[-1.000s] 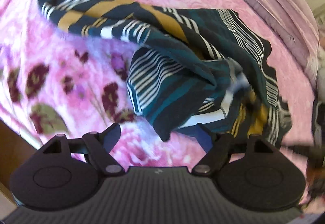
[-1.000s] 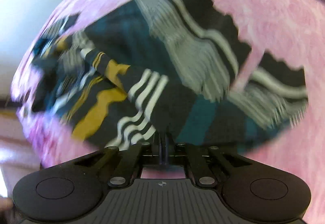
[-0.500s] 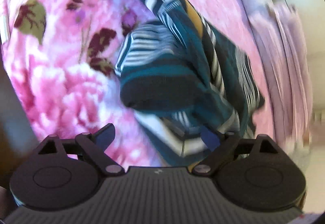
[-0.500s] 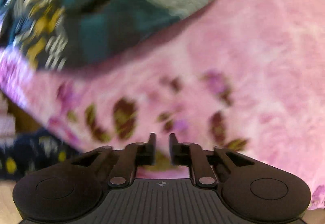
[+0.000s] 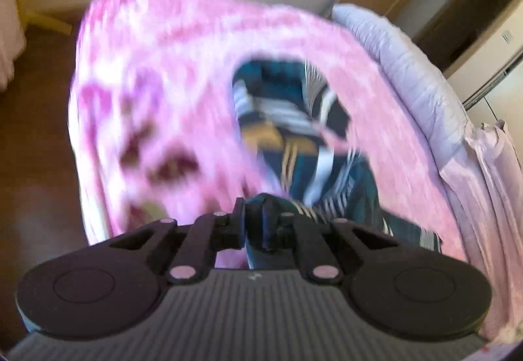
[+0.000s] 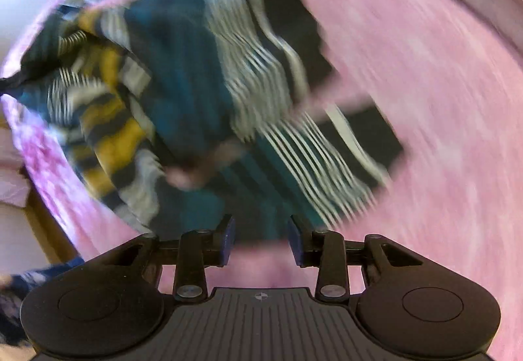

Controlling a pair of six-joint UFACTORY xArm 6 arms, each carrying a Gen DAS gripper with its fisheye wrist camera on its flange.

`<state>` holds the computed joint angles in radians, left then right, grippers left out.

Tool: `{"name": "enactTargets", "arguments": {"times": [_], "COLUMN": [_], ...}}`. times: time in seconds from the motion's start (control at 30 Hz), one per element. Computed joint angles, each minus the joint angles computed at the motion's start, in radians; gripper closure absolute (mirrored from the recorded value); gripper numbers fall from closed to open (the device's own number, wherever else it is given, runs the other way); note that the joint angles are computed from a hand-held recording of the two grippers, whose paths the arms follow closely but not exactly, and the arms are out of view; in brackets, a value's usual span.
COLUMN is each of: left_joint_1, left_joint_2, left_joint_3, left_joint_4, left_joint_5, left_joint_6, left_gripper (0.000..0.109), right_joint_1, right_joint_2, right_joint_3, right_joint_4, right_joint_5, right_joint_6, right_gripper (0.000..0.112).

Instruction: Organize objects

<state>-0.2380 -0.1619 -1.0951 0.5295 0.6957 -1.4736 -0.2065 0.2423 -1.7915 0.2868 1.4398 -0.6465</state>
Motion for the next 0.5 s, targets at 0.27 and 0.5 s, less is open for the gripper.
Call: {"name": "enactTargets", "arguments": {"times": [0.27,0.5], "left_joint_1": [0.037,-0.164], "left_joint_2": [0.022,0.000], "left_joint_3": [-0.056,0.125], "left_joint_4": [-0.159,-0.296], "left_joint_5": [0.059,-0.049], "left_joint_6": [0.245,-0.157], "left_gripper": [0.059,0.021], "right_joint_1": [0.132,0.109], "right_joint_2": [0.149,0.184], "right_joint_3": [-0.256,-0.321], "right_joint_4": [0.192,0.142], "right_joint_5": [0.051,0.092], "right_joint_6": [-0.087,-0.128], "right_gripper": [0.079,0.078]}}
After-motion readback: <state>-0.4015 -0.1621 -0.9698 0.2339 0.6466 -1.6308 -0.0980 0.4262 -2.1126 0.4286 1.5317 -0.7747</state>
